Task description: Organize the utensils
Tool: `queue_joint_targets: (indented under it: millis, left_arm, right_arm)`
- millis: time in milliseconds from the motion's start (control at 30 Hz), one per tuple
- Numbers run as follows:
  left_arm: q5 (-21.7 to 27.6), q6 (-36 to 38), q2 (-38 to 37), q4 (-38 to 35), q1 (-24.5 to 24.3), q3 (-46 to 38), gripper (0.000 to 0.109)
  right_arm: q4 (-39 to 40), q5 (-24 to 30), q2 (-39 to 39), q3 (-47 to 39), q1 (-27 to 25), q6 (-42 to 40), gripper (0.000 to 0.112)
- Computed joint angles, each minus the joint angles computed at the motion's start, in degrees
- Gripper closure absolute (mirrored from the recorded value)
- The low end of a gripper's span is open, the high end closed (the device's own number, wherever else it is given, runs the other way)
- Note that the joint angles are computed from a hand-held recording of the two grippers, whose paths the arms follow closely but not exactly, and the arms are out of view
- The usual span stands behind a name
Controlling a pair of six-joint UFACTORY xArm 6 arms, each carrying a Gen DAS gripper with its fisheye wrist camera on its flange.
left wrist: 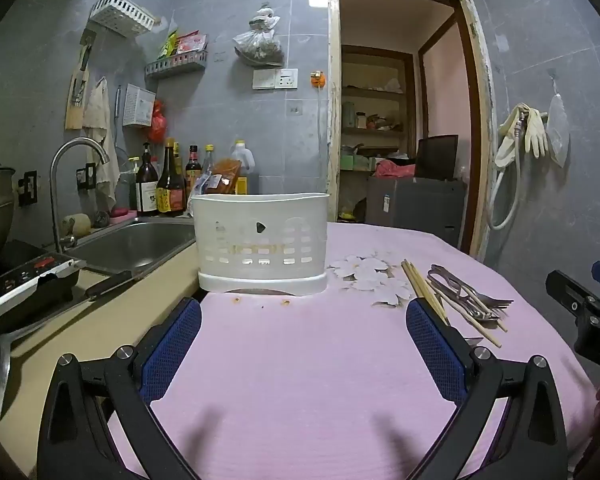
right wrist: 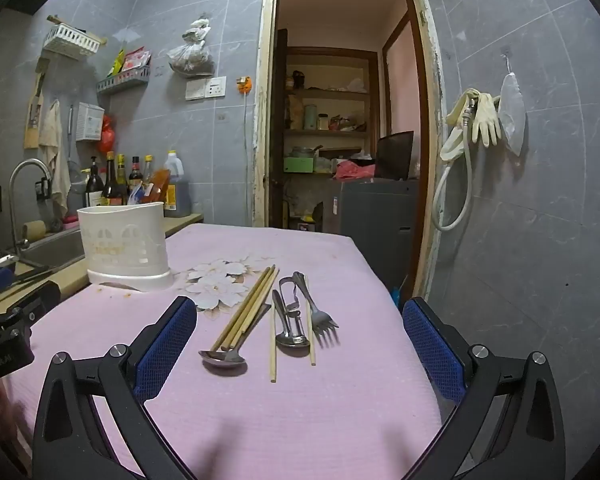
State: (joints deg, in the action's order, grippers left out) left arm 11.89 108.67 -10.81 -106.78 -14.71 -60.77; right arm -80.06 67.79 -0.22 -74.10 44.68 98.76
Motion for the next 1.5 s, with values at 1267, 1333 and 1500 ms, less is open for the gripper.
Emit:
queue_joint_targets:
  millis: [1267,1333,1500]
  left_arm:
    - [-0.6,-4.7,0.6,3.8,0.0,-0.3,0.008]
    - [-0.6,-4.4,0.7,3.5,0.0,-0.3,0.008]
    - [-0.8,-4.4,0.8,3.5,0.0,-0.4,0.008]
  right_arm:
    - [-0.4,0.0,0.3,-0.1,0.0,0.0,0.009]
    - [-0.3,-0.1,0.2,-0.1,0.0,0.0,0.009]
    - [-0.3,-0.1,0.3,-0.1,0.0,0.1,0.009]
